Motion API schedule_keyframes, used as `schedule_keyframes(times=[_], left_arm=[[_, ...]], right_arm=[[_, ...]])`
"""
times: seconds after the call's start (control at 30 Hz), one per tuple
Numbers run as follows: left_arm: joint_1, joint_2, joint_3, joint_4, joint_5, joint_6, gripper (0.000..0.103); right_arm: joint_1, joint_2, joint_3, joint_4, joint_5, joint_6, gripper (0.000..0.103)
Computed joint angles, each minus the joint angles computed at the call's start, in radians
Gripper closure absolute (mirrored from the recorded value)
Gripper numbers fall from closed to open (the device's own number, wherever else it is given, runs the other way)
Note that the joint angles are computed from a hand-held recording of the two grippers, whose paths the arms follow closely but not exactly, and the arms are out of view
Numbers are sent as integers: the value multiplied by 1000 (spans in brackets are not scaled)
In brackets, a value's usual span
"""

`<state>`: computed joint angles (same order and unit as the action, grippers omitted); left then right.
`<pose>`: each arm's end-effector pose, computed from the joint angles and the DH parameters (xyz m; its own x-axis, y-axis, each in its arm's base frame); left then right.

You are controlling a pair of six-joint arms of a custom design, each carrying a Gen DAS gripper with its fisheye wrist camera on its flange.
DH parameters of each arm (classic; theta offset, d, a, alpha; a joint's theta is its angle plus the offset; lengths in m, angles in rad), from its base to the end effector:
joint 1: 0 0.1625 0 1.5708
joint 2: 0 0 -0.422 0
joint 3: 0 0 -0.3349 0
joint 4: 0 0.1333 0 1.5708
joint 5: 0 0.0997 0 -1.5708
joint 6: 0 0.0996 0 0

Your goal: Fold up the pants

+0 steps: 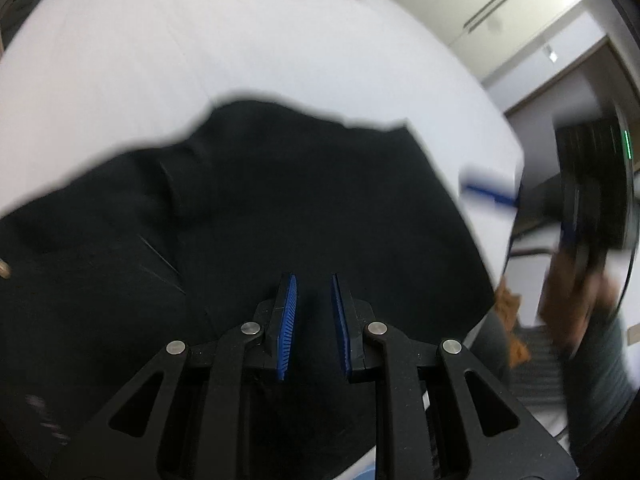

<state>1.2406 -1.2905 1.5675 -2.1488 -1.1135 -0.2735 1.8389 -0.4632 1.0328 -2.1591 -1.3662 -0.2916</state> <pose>-0.0141 -0.5878 0.4207 -0.9417 -0.0831 -0.3259 0.0574 0.9150 -0.3994 0.3497 -0.6932 0.0748 -0.8272 -0.5291 -0.1892 -0.5248 0.8478 -0.0763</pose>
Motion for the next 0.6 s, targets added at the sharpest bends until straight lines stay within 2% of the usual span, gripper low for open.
schedule_keyframes(times=[0.07, 0.13, 0.2, 0.23, 0.3, 0.37, 0.4, 0.47, 0.6], left_arm=[[6, -9, 43, -34, 11, 7, 86], [2, -9, 77, -100, 19, 36, 86], [-1, -6, 91, -121, 26, 43, 86], [3, 7, 92, -133, 31, 48, 86], [-3, 44, 83, -152, 49, 40, 86], [-10, 47, 89, -157, 69, 40, 86], [-37, 74, 99, -180, 85, 16, 86], [-44, 89, 101, -193, 95, 6, 86], [-62, 115, 98, -202, 110, -19, 86]], right_arm=[[-27, 73, -138, 98, 44, 30, 38], [-46, 142, -249, 134, 31, 71, 38], [-71, 205, -349, 231, 36, 106, 38], [-79, 215, -354, 253, 20, 115, 45], [-85, 182, -281, 216, 19, 89, 53], [-93, 128, -189, 187, 37, 76, 51], [-96, 93, -134, 177, 36, 64, 50], [-108, 46, -72, 209, 33, 36, 49], [-104, -97, 154, 175, -16, -33, 49]])
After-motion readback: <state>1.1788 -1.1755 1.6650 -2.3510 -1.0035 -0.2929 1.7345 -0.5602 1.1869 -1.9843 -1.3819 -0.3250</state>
